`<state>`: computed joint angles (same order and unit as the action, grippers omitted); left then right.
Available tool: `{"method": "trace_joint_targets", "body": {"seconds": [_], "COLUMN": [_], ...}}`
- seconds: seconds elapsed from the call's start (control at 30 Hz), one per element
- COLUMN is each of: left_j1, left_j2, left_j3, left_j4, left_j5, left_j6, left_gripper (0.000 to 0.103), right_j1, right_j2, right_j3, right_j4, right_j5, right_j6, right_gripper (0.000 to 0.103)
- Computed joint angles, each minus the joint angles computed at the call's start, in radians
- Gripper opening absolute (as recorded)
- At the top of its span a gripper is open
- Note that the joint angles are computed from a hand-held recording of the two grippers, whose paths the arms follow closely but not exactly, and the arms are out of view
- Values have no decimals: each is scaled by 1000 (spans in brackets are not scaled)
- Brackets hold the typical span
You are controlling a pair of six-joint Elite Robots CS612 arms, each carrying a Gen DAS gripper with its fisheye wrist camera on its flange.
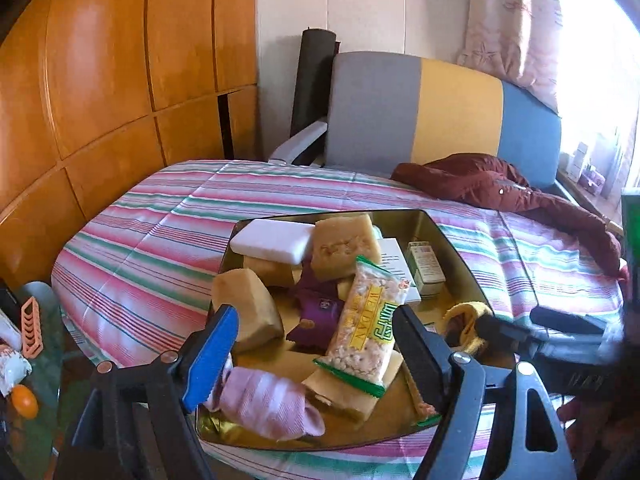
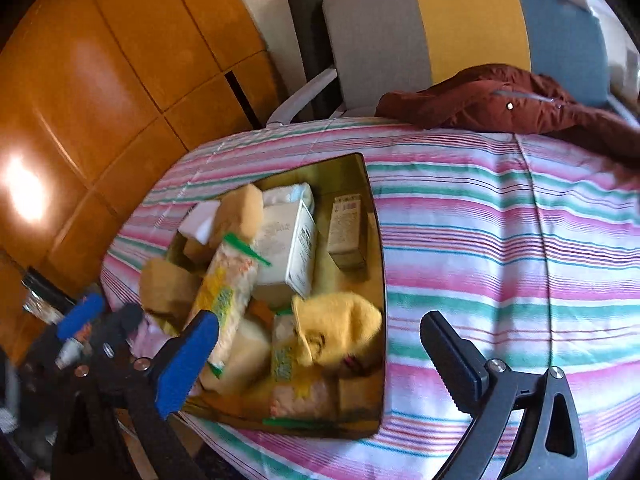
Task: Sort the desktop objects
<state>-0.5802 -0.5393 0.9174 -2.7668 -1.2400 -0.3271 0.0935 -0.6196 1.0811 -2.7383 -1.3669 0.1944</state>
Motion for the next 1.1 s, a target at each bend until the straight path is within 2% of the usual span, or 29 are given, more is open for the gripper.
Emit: {"method": "trace_joint_targets", "body": {"seconds": [0.13, 0.33, 0.43, 0.57, 0.8, 0.9, 1.1], "left_j1": [-3, -22, -22, -18, -18, -17, -14], "left_j2": [-18, -28, -33, -33, -30, -26, -23], "left_j3": [30, 55, 66, 61, 58, 57, 55], "left_j4": [-20, -51, -71, -46, -38, -47, -48], "left_j5": [3, 109, 93, 69, 66, 67, 68], "left_j6": [-29, -13, -19, -41, -46, -37, -44], "left_gripper": [81, 79, 79, 79, 78, 63, 60], "right_j1": [12, 24, 29, 37, 40, 42, 38], "right_j2": [-17, -30, -33, -34, -33, -32, -37], "right_j3": [41, 73, 81, 85, 85, 84, 98], "right_j4": [-23, -33, -40, -45, -38, -37, -91], "right_j5": [-58, -78, -83, -97, -101, -110, -122], "right_j6": [-34, -73, -92, -115, -120, -128, -106], "right_gripper": [101, 101, 101, 101, 102, 102, 102]}}
